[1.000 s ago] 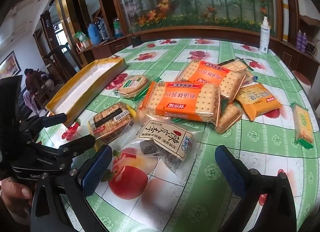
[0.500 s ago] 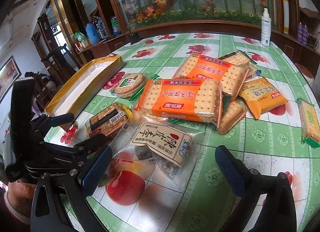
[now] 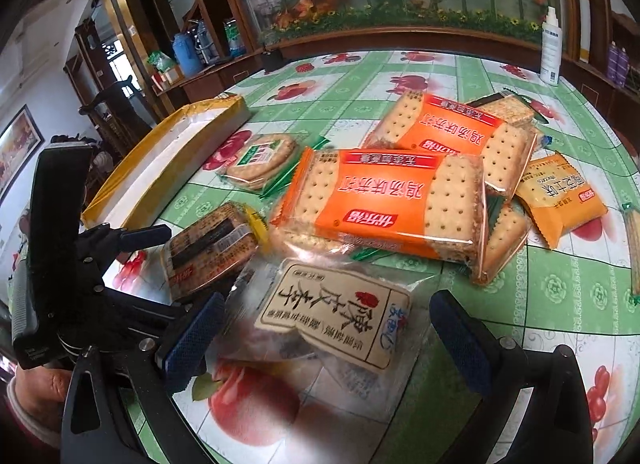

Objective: Organize snacks
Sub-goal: 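Reach the left tool to the brown cracker pack while the right tool reaches the clear snack bag, then grasp and carry the brown pack with left tool while right tool carries clear bag to tray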

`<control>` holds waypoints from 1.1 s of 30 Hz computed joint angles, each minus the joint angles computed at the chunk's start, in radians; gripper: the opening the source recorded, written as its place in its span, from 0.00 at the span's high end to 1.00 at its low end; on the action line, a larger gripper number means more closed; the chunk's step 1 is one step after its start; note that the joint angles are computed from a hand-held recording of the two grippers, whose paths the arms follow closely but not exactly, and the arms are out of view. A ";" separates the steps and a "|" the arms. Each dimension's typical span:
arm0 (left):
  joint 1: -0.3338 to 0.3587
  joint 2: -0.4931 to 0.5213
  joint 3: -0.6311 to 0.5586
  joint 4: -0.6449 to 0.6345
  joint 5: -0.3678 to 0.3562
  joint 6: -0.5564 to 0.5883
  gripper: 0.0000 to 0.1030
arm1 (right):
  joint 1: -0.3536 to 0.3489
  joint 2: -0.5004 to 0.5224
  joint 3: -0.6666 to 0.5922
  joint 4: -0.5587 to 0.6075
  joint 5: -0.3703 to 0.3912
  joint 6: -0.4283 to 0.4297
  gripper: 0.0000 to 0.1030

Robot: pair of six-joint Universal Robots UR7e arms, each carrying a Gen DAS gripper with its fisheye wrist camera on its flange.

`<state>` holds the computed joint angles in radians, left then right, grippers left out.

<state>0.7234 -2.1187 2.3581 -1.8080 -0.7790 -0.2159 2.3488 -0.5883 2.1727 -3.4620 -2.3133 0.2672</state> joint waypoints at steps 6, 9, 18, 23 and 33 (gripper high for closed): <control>0.002 0.011 -0.001 -0.016 -0.024 0.009 0.00 | -0.001 -0.006 -0.002 0.019 -0.034 0.006 0.15; -0.009 0.008 0.004 -0.011 -0.020 0.006 0.00 | -0.002 -0.011 0.009 0.005 -0.033 0.006 0.16; -0.021 0.003 0.015 -0.023 0.001 0.000 0.00 | -0.002 -0.022 0.032 -0.014 -0.025 0.015 0.25; 0.006 0.001 0.006 -0.041 -0.017 -0.004 0.06 | 0.000 -0.035 0.051 -0.027 -0.023 0.027 0.35; 0.007 -0.025 -0.003 -0.012 -0.025 -0.016 0.26 | 0.002 -0.017 0.035 0.025 -0.027 0.053 0.27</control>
